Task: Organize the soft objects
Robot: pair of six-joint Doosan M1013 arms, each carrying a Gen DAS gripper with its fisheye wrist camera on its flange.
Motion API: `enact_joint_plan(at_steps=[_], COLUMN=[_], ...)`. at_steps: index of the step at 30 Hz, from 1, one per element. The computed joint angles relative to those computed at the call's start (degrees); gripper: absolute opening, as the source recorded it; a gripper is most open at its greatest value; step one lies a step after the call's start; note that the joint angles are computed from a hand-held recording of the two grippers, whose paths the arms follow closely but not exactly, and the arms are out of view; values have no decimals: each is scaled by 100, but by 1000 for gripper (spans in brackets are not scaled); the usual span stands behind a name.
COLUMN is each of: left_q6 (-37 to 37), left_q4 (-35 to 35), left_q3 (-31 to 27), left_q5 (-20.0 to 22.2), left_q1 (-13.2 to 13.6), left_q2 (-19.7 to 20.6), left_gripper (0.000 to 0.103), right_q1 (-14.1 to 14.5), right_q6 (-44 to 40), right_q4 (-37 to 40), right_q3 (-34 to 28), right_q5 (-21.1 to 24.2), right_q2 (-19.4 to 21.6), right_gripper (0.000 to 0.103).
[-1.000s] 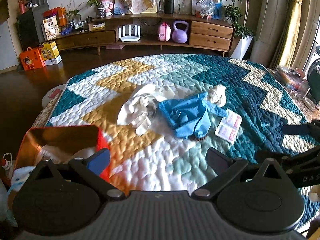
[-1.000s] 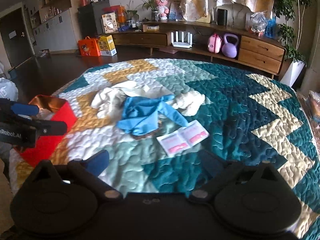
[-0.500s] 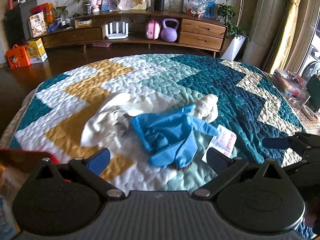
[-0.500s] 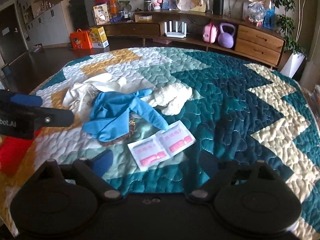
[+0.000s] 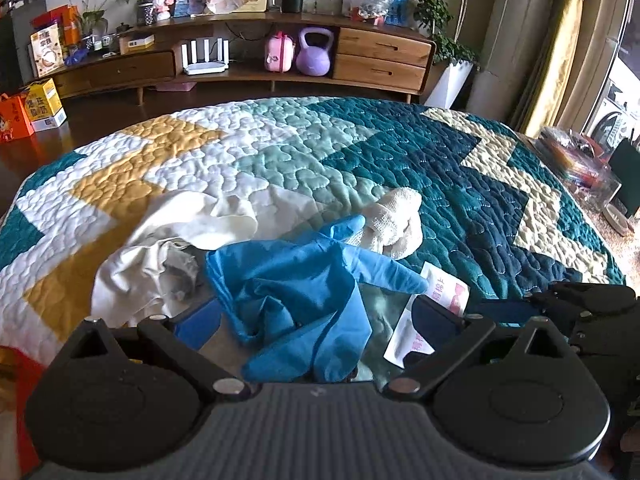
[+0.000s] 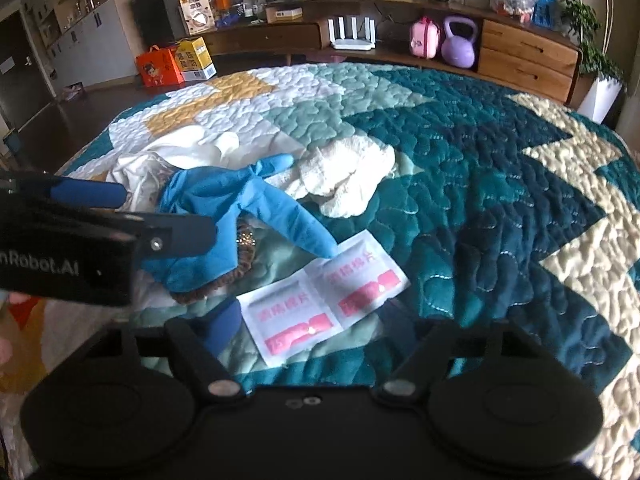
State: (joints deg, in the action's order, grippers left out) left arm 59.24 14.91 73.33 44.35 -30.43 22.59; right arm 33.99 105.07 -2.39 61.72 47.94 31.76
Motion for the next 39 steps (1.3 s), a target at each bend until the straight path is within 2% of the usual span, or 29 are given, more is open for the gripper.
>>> enact_joint_plan(at_steps=[5, 7, 12, 15, 18, 24, 27, 29, 33, 34, 39], left_q6=[208, 255, 331, 410, 497, 488, 384, 326, 128, 97, -124], left_q4=[-120, -179, -235, -372, -537, -688, -618, -554, -309, -326, -199], left_q3=[-68, -92, -128, -162, -149, -138, -134, -118, -111, -100, -34], left_q5=[-4, 18, 63, 98, 92, 110, 154, 155, 235, 227, 235], left_q1=[16, 29, 53, 83, 123, 176, 181, 180, 154, 163, 156], left_q2=[90, 122, 189, 230, 240, 251, 254, 245, 237, 226, 154], left_gripper=[92, 86, 82, 69, 65, 48, 37, 33, 16, 14, 8], right_q1=[-3, -3, -39, -9, 3, 53, 68, 84, 102, 106, 135], right_q6=[137, 182, 182, 140, 52, 259, 410, 526, 708, 720, 604], right_q4=[-35, -90, -32, -98, -69, -406, -584, -737, -959, -992, -924], right_q3=[-48, -56, -39, -62, -48, -85, -80, -77, -78, -74, 0], right_q5=[-5, -21, -65, -58, -115, -74, -63, -53, -16, -18, -140], right_q2=[66, 74, 70, 91, 92, 109, 105, 101, 96, 93, 26], right_gripper=[75, 75, 77, 78, 74, 57, 45, 31, 13, 0, 0])
